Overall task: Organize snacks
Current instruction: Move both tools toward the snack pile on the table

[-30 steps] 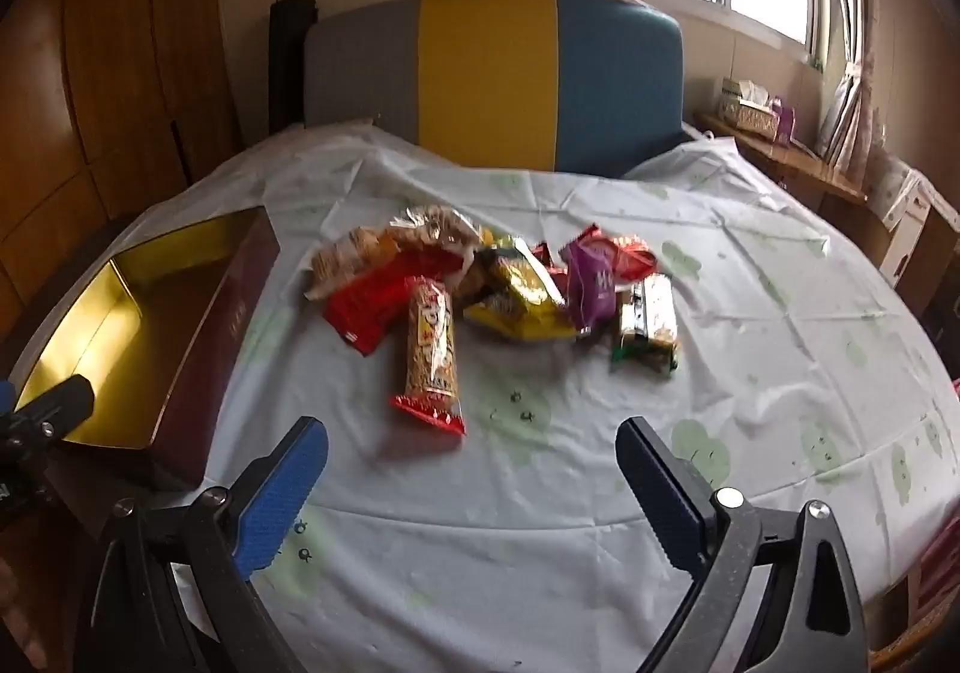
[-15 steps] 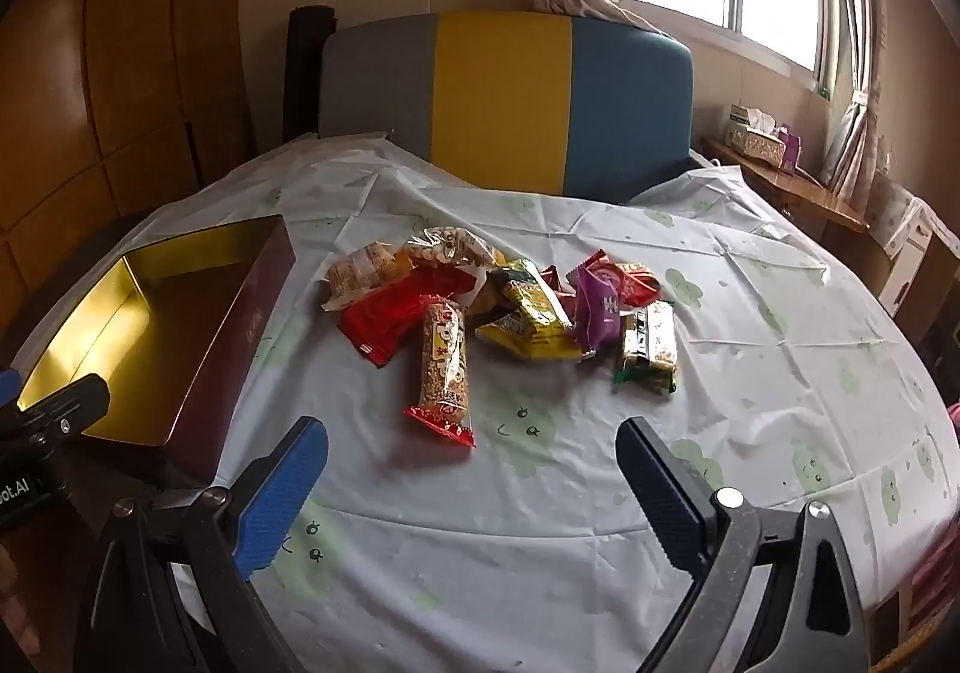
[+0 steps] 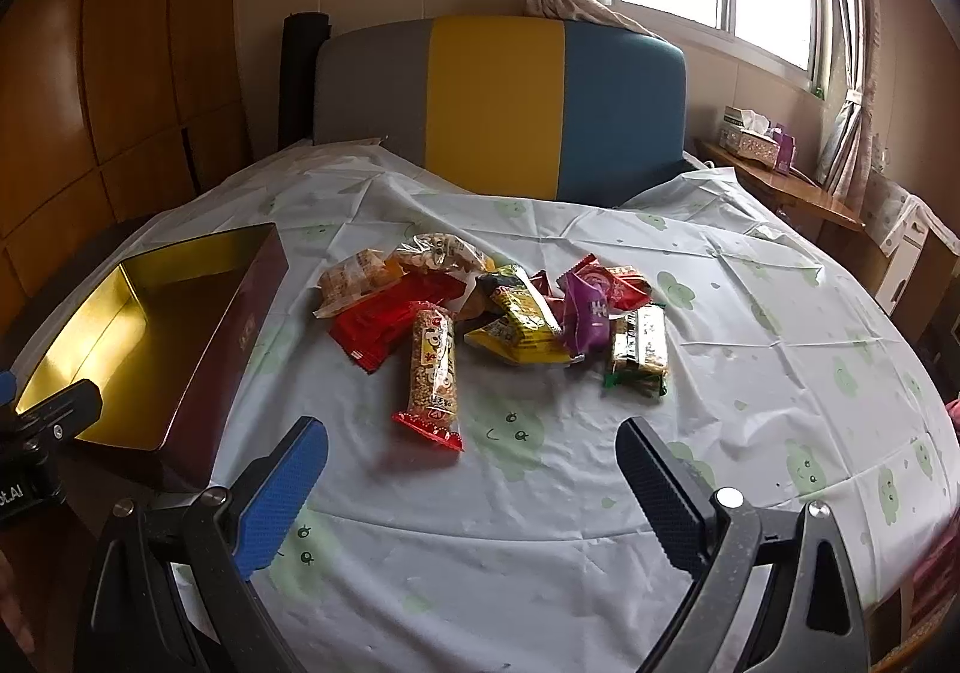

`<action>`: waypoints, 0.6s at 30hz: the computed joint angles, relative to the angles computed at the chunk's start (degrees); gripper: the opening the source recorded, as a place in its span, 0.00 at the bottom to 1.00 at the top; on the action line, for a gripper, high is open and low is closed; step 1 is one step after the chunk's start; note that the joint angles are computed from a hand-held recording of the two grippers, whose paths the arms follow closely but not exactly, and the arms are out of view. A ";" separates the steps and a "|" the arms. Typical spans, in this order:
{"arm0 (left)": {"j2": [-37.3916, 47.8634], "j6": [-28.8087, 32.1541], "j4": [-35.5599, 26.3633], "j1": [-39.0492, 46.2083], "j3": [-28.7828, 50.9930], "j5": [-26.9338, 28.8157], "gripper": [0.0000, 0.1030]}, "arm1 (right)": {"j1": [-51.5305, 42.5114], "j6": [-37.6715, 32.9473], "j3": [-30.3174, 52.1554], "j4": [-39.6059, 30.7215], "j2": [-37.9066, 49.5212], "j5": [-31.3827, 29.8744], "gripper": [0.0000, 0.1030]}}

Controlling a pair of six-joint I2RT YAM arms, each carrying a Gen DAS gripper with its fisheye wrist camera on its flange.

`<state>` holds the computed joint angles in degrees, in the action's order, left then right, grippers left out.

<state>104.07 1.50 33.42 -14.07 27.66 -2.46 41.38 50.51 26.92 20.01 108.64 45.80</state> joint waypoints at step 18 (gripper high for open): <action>-1.30 0.22 -0.14 -2.06 -0.90 -1.45 1.00 | -1.74 -0.01 -2.13 0.99 -1.86 0.00 0.95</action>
